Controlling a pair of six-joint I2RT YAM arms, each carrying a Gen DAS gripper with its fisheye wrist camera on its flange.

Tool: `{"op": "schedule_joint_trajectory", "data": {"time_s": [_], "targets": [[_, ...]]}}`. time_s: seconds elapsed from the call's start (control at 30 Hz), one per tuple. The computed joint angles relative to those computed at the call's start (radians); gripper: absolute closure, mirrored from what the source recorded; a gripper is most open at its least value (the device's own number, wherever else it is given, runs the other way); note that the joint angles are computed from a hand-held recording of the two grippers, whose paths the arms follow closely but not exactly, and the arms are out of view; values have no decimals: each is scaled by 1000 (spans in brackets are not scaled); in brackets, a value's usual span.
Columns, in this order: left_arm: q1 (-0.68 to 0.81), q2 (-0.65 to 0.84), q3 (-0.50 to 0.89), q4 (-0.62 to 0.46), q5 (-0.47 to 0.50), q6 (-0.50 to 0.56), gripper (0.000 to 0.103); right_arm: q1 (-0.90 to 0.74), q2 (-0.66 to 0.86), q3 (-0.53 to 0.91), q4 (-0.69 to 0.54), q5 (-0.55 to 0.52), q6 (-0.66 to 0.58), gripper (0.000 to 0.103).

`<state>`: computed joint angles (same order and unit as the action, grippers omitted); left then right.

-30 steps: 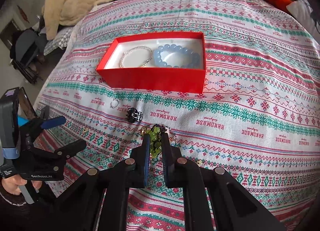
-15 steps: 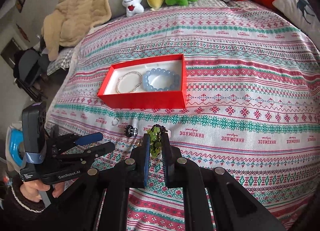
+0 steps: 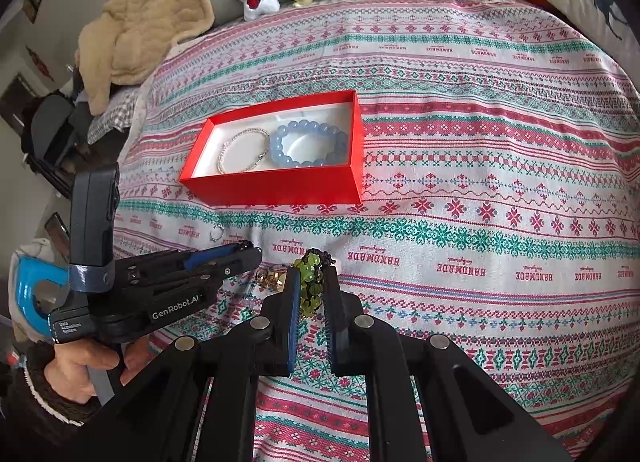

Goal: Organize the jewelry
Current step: 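Grasp the black hair tie with the left gripper while the right holds the green bracelet, then carry the hair tie and green bracelet into the red box and release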

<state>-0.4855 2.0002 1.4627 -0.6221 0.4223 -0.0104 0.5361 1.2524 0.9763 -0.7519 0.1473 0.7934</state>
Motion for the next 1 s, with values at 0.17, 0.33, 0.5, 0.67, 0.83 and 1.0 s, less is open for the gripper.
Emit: {"op": "schedule_joint_trajectory", "data": {"time_s": [0.17,0.33,0.5,0.67,0.83,1.0], "targets": [[3,-35,-21,6,-20,28,84,-7,0,-2,-1,-4,-5,92],[8,-96,-44,5,-35,50,84,-5,-4,12,-7,7,-12,92],[24,-149,-60,1,-40,63,84,2,-1,26,-10,19,-11,92],[35,-182,-70,3,-51,71,84,8,5,39,-10,33,-10,92],[38,-195,-63,9,-71,70,84,3,15,56,-6,49,-14,92],[48,-181,-17,8,-77,59,84,-17,26,81,14,54,-32,92]]}}
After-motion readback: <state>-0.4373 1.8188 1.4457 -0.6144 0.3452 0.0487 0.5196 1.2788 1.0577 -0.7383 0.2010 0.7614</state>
